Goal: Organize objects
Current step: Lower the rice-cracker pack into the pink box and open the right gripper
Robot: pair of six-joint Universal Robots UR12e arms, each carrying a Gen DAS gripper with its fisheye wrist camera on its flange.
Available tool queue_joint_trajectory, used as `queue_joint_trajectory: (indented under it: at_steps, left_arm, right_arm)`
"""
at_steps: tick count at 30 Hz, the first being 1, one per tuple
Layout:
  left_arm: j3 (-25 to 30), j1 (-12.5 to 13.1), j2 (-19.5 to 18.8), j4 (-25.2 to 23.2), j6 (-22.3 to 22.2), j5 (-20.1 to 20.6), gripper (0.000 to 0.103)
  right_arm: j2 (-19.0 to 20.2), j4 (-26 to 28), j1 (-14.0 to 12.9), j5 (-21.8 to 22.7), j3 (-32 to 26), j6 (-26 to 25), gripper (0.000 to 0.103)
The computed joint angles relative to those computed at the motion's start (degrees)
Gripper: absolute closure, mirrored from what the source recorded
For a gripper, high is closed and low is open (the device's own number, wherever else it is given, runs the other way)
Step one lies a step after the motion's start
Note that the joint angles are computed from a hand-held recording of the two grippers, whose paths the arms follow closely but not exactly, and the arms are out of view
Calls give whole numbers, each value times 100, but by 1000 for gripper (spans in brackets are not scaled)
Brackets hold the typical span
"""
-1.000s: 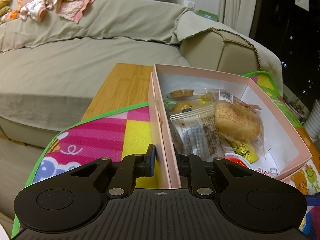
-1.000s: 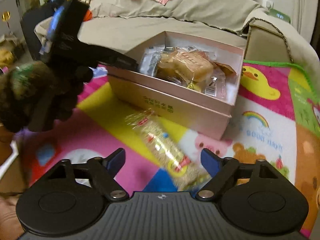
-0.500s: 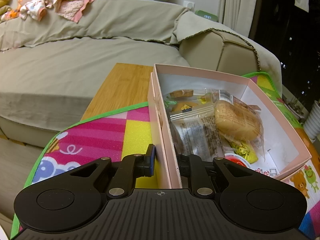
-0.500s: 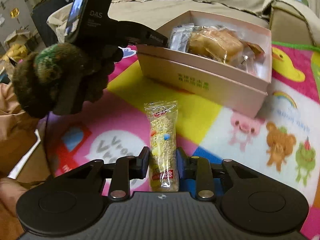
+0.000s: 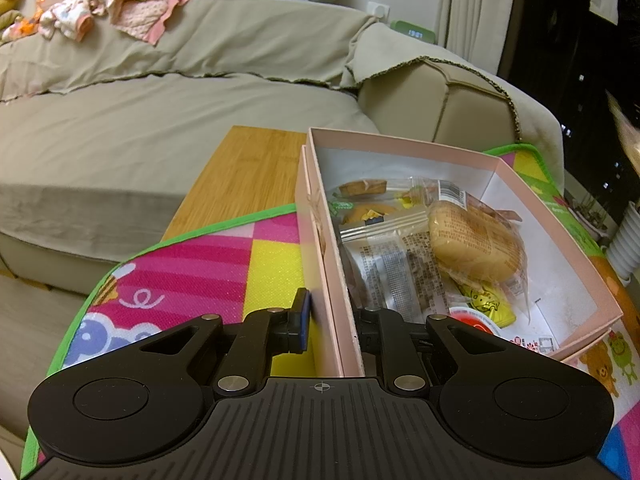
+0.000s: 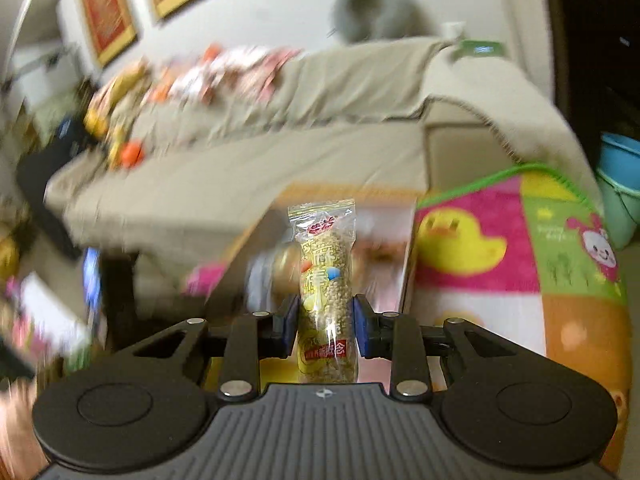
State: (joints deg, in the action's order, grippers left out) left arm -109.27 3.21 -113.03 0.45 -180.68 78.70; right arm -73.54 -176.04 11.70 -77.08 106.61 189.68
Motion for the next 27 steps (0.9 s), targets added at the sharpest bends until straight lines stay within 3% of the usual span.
queue_joint_trajectory:
  at_steps: [5,8,10,12,15,18,21,23,25,27]
  left_arm:
    - [1,4,-1,-3,15,-6,86]
    - [1,4,-1,-3,15,-6,86]
    - [8,2,-6,-7,14,-21,86]
    - [12,1,-10,-9,11,-30,86]
    - [13,-1,-13,-5,12,-26,86]
    - [21,-9,-12,-17,0,-5,86]
    - [57,-89,-14,-59,36,219,88]
    - [105,-156,-34,-102,79,371,89]
    - [206,-218,-91,-161,128,404,89]
    - [367,-297,-193,-215,219,372,89]
  right_arm:
    - [540,-32,-2,-302,-581,865,75]
    - [756,88,37,-475,-774,940,73]
    - [819,133,59,-533,-800,1005,64]
    - [819,27,109,-749,-719,817,60]
    - [756,-252,215,-1129,-534,129,40]
    - [578,-470,223,-979,-198,-663,20]
    - [410,-355,228,-775,116,-1295,19]
    - [393,-282,310,-918,253,-1573,19]
    - [468,-295,390,-1162,286,-1616,25]
    - [602,-282,404,-1318,220,-1316,34]
